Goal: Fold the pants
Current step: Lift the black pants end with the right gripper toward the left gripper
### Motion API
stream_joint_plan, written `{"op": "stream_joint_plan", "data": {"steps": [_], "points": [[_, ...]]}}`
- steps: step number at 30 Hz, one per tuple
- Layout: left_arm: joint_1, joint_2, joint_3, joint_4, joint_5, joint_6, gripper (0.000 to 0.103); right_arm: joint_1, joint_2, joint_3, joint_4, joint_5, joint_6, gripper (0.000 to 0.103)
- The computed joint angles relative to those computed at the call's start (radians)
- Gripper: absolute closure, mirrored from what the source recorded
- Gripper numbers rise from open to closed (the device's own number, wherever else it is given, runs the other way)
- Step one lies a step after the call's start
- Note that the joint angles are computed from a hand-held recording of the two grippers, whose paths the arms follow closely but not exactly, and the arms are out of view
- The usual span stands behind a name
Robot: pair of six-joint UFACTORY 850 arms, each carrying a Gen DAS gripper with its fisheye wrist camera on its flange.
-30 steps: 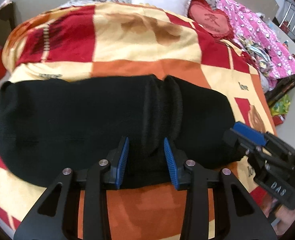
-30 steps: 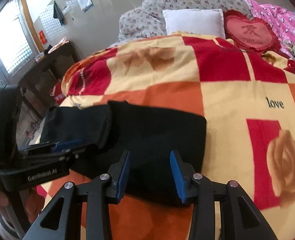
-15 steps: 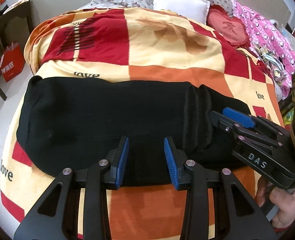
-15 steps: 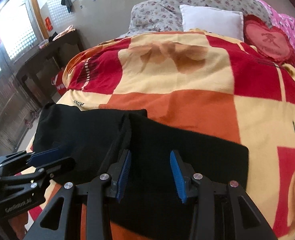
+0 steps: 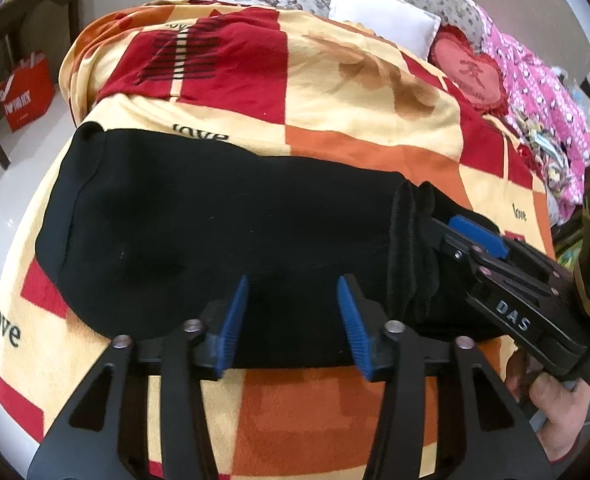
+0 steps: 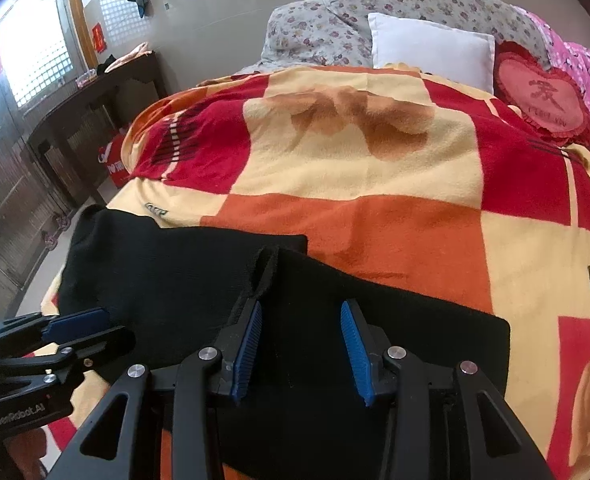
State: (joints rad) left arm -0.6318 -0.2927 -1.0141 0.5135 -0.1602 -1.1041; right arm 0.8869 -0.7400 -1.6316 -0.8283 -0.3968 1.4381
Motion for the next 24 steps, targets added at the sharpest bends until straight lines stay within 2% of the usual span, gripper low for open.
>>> {"op": "stream_joint_plan", "data": {"steps": [2,7,12,17,22,24], "points": [[0.005,0.007,0.010,-0.025,0.012,0.011,0.048,0.006,0.007,0.005,-0.014,0.005,0.011,0.063],[0.018,0.025,0.031,-0.118,0.024,0.083,0.048,0.021,0.008,-0.001,-0.008,0.014,-0.011,0.063],[0.026,0.053,0.062,-0.068,0.034,0.024,0.048,0.023,-0.034,-0.052,0.113,-0.009,-0.143,0.063],[0.039,0.086,0.100,-0.046,0.041,-0.007,0.048,0.025,-0.032,-0.060,0.111,-0.006,-0.145,0.063],[0.051,0.131,0.146,0.164,0.036,-0.233,0.048,0.028,-0.042,-0.085,0.126,-0.003,-0.180,0.063],[0.060,0.146,0.165,0.199,0.037,-0.278,0.048,0.027,-0.050,-0.100,0.148,0.006,-0.211,0.063]]}}
